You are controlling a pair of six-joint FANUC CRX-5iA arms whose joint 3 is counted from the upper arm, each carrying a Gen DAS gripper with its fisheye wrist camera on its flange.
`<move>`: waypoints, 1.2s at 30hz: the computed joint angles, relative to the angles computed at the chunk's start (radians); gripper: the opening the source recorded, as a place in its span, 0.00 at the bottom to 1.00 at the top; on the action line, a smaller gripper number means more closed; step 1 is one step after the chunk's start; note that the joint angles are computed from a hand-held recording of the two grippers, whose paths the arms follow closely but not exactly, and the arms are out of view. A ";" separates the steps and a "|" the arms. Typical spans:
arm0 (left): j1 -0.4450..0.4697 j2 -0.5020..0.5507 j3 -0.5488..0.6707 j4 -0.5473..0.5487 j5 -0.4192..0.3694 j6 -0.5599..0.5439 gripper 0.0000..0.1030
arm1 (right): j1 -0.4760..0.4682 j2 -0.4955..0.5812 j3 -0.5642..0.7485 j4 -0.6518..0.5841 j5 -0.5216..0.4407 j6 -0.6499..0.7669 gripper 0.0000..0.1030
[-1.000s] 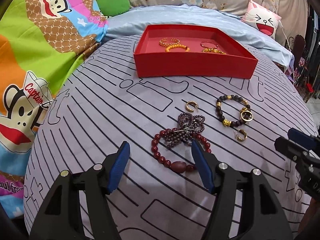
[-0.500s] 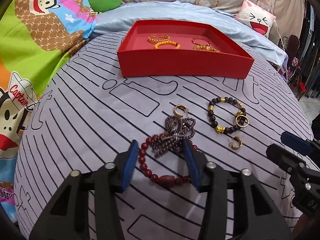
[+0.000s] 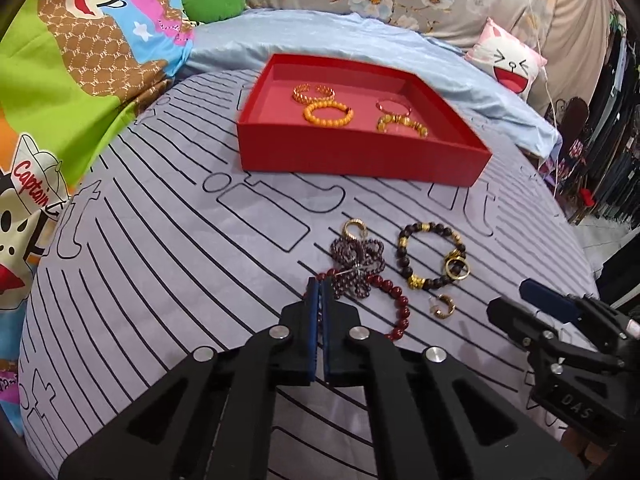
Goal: Organize jewelry
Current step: 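Lower the left tool onto the dark red bead bracelet and grasp it, then lift the dark red bead bracelet with left tool while right tool grasps black bead bracelet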
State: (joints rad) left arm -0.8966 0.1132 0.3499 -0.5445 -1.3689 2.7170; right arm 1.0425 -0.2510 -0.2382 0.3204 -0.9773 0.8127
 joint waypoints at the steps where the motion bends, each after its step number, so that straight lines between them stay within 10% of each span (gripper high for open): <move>1: 0.001 -0.005 -0.003 0.000 0.002 0.002 0.01 | 0.001 -0.001 0.000 0.002 0.000 0.000 0.49; 6: 0.018 -0.014 -0.011 0.027 0.034 -0.026 0.03 | -0.002 -0.001 0.002 -0.002 -0.002 0.002 0.49; 10: 0.023 0.014 0.015 0.024 0.027 -0.052 0.45 | -0.003 -0.001 0.004 0.001 0.000 0.004 0.49; 12: 0.025 0.032 0.031 0.016 0.025 -0.067 0.48 | -0.007 0.002 0.007 -0.001 0.001 0.007 0.49; 23: 0.065 0.051 0.012 0.077 0.088 -0.131 0.12 | -0.028 0.029 0.028 -0.028 0.003 0.034 0.49; 36: 0.035 -0.006 -0.002 0.039 0.074 -0.051 0.00 | -0.042 0.081 0.077 -0.053 0.025 0.078 0.41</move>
